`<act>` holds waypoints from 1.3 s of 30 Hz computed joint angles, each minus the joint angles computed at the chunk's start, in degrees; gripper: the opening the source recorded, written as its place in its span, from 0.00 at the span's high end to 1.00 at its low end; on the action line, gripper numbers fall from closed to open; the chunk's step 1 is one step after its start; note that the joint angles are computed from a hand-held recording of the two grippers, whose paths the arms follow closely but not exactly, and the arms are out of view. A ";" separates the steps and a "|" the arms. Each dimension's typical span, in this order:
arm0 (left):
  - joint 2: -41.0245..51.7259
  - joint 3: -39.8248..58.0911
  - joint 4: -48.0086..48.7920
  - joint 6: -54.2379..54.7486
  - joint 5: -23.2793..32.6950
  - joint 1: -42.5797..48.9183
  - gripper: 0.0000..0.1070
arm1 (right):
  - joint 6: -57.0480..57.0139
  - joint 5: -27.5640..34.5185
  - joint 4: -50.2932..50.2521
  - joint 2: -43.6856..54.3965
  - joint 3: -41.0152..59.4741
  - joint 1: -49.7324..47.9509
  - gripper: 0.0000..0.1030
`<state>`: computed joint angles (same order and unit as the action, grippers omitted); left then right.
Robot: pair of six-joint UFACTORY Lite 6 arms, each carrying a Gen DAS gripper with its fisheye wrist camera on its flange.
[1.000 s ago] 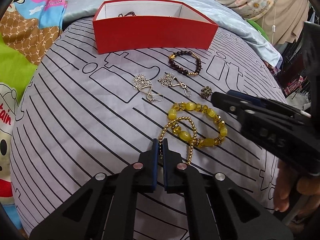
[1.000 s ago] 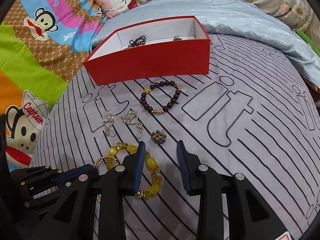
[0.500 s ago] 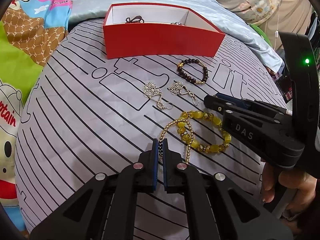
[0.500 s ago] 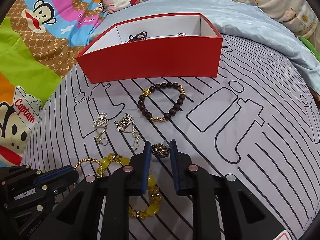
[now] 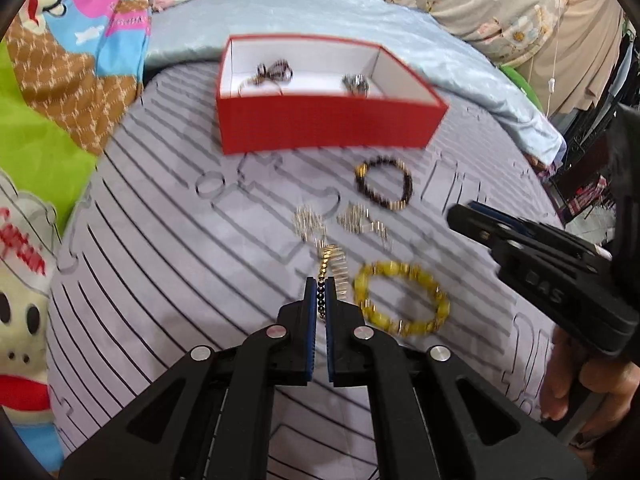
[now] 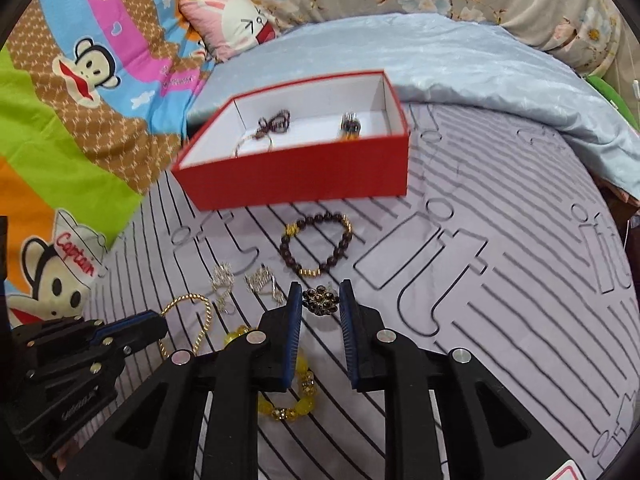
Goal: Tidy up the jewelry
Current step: 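Grasp the gold chain bracelet with the left tool while the right tool grasps the small ring, then carry the chain bracelet and ring into the red box and open both tools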
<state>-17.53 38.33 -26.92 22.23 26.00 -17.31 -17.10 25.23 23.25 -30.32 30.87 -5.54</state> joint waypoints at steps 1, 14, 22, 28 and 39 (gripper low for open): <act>0.50 1.31 0.32 -0.27 0.00 0.14 0.97 | -0.89 0.84 0.74 -0.23 0.95 -0.74 0.83; 20.13 31.02 3.12 -2.80 -2.83 1.08 0.97 | -8.23 0.55 6.67 14.86 22.75 -2.00 0.83; 38.14 50.52 8.99 -8.50 -3.10 -0.44 0.97 | -9.09 -2.93 7.40 32.88 36.95 -0.96 0.83; 48.21 60.19 13.11 -12.83 -2.25 -1.35 0.97 | -8.68 -4.37 7.31 42.09 43.14 -0.78 0.83; 58.57 70.17 16.79 -16.43 -0.33 -0.90 0.97 | -5.56 -5.04 4.57 51.25 49.51 0.53 0.83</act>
